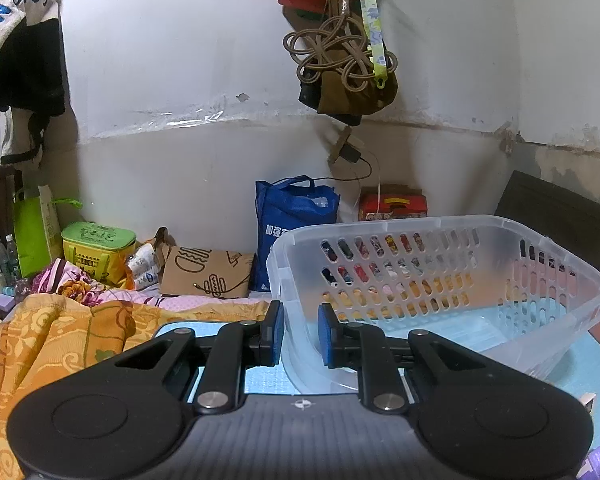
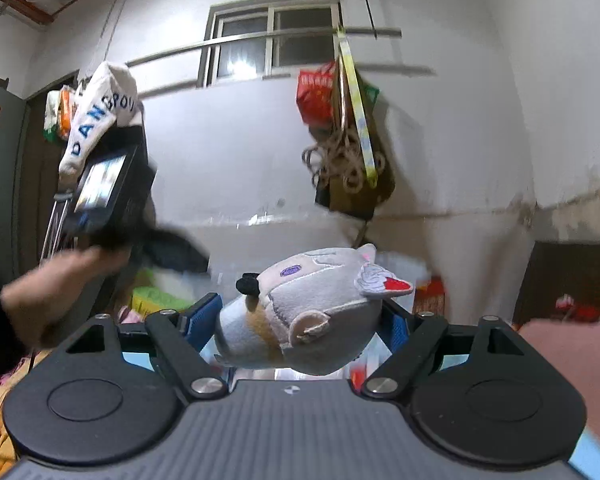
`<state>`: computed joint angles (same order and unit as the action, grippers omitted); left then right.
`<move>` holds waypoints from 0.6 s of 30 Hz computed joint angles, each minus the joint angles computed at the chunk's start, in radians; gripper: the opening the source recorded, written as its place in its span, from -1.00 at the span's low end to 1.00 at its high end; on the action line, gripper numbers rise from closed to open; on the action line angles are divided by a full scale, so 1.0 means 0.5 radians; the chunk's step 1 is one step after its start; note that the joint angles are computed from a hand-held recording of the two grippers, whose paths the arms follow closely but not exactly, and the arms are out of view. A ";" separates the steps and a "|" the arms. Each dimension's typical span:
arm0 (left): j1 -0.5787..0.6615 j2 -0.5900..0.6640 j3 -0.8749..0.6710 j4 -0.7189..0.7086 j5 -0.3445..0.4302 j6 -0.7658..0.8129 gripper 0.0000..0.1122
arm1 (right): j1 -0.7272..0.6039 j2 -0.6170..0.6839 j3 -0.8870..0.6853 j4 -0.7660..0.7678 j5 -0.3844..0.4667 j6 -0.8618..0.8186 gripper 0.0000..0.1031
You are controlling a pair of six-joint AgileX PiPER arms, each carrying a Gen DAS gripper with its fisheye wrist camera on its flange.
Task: Organize objects
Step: 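Grasp the grey-white plush doll with the right tool and lift, then lower the plush doll into the basket and open the right tool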
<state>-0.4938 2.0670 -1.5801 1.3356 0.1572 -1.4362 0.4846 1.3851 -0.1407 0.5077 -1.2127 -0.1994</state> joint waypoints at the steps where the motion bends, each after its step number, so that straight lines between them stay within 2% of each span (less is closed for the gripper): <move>1: 0.003 0.000 0.000 -0.023 -0.006 0.022 -0.61 | -0.078 -0.067 -0.074 -0.065 0.114 -0.032 0.61; 4: 0.002 0.004 -0.011 -0.087 -0.004 0.083 -0.61 | -0.294 -0.114 -0.414 -0.184 0.483 -0.144 0.61; 5: 0.001 0.006 -0.013 -0.084 -0.001 0.083 -0.61 | -0.389 -0.076 -0.598 -0.229 0.671 -0.138 0.61; 8: 0.004 0.002 -0.008 -0.107 -0.007 0.101 -0.61 | -0.591 0.126 -1.059 -0.314 1.092 -0.016 0.61; 10: 0.012 0.000 -0.014 -0.256 -0.022 0.241 -0.61 | -0.630 0.316 -1.343 -0.157 1.263 -0.148 0.61; 14: 0.012 -0.004 -0.001 -0.216 -0.029 0.204 -0.61 | -0.627 0.601 -1.593 -0.014 1.272 -0.392 0.62; 16: 0.011 -0.003 -0.005 -0.257 -0.025 0.244 -0.61 | -0.642 0.671 -1.641 -0.112 1.316 -0.378 0.71; 17: 0.012 -0.001 -0.011 -0.287 -0.023 0.272 -0.61 | -0.638 0.690 -1.668 -0.089 1.348 -0.447 0.79; 18: 0.011 -0.003 -0.009 -0.286 -0.021 0.271 -0.61 | -0.612 0.677 -1.642 0.013 1.299 -0.532 0.94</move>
<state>-0.4882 2.0657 -1.5847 1.1928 0.1465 -1.3005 0.1788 1.7236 -0.9616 0.5142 -0.5630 -0.4656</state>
